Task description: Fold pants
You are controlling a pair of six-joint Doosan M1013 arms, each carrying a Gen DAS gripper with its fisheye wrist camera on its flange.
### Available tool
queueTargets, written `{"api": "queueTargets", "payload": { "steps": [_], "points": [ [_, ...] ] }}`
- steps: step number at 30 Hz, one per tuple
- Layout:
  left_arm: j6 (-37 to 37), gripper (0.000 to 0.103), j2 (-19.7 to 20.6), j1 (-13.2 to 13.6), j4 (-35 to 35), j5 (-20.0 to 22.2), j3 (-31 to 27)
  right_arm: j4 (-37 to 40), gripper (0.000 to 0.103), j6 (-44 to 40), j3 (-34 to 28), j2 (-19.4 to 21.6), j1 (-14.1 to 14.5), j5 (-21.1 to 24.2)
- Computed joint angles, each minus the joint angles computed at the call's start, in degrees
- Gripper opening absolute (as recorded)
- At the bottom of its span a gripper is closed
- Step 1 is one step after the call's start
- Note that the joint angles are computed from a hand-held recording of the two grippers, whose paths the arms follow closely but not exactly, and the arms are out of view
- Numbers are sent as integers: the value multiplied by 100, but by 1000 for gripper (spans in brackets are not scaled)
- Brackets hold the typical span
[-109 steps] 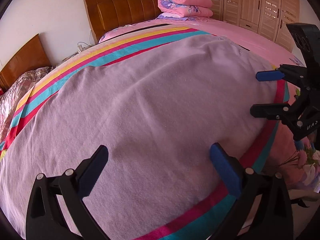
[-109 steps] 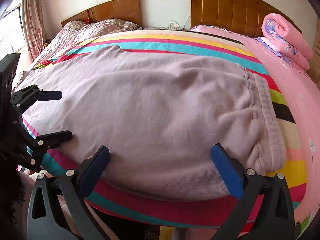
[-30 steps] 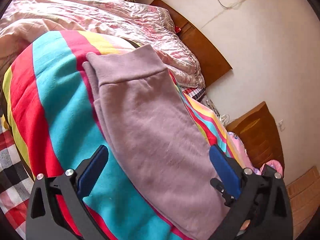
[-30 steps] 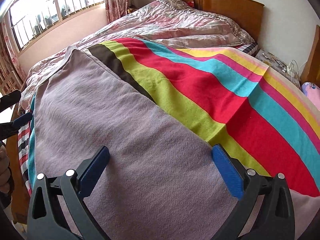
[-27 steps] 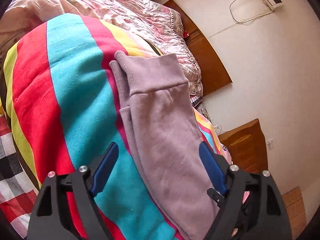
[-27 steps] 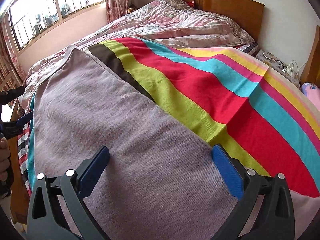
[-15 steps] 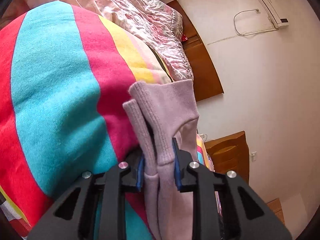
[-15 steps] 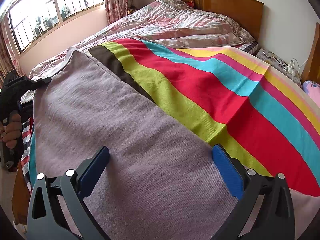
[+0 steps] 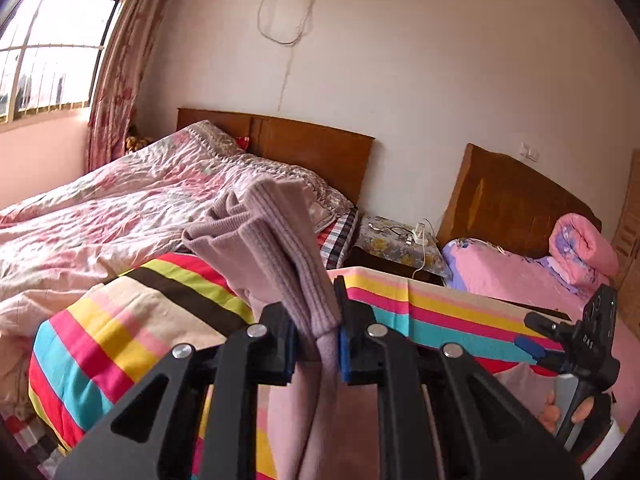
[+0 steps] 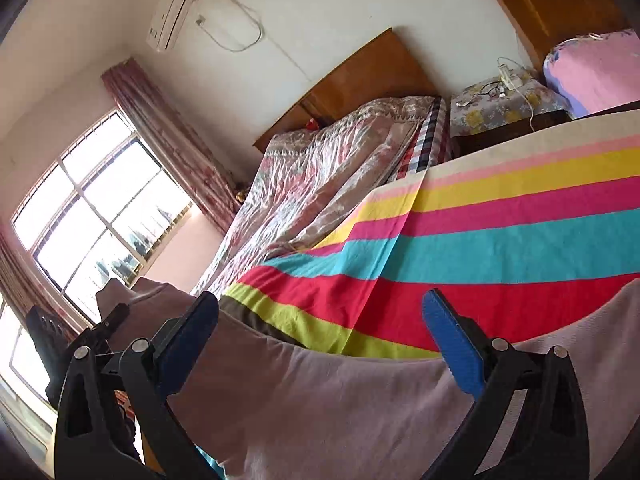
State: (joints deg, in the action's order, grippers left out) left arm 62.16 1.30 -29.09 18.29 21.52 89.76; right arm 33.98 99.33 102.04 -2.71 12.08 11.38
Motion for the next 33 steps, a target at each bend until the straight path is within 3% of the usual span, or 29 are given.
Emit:
{"api": "queueTargets", "payload": {
  "steps": [2,4,7,8,10,11,13,16,17,19,20,22,26,29,33],
  "points": [
    [1304,17,85,-519,-622,-144,-68,-1480,99,1500,337,-492,-267,-330],
    [2695,19,219,-1032,-1278,-12,-42,-2980,99,3000,634,-972,-583,-393],
    [4699,30,551,-1561,-2407,859,24,-4994,99,4907,898,-1569,-904,65],
    [4969,33,654,-1713,-2292,1152,81,-5207,99,5038,953,-1697,-985,232],
    [5406,36,680,-1885,-2217,1354,296,-4735,99,4490,1083,-1917,-1064,569],
    [5689,50,595,-1872,-2483,1246,448,-4049,99,3788,1142,-1988,-1118,721],
    [6135,66,410,-1701,-3179,1065,616,-2819,99,2554,1269,-2064,-1142,1092],
    [5445,81,116,-1352,-3392,649,740,-1322,99,1253,1440,-1997,-952,1575],
    [4831,86,11,-1260,-3129,497,794,-708,99,778,1486,-1928,-901,1749],
    [3331,88,-73,-1045,-2197,356,835,261,96,98,1517,-1727,-781,2190],
    [2582,88,-79,-960,-1668,381,851,549,90,-67,1520,-1629,-681,2352],
    [1323,88,-47,-827,-664,648,870,1164,82,-498,1518,-1458,-562,2663],
    [981,88,9,-720,-268,986,917,568,80,14,1341,-1225,-260,2996],
    [1404,88,21,-721,-477,1033,975,697,78,-133,1232,-1084,-247,3030],
    [1367,88,-10,-785,-363,929,1117,460,76,-73,915,-736,-139,3222]
  ]
}}
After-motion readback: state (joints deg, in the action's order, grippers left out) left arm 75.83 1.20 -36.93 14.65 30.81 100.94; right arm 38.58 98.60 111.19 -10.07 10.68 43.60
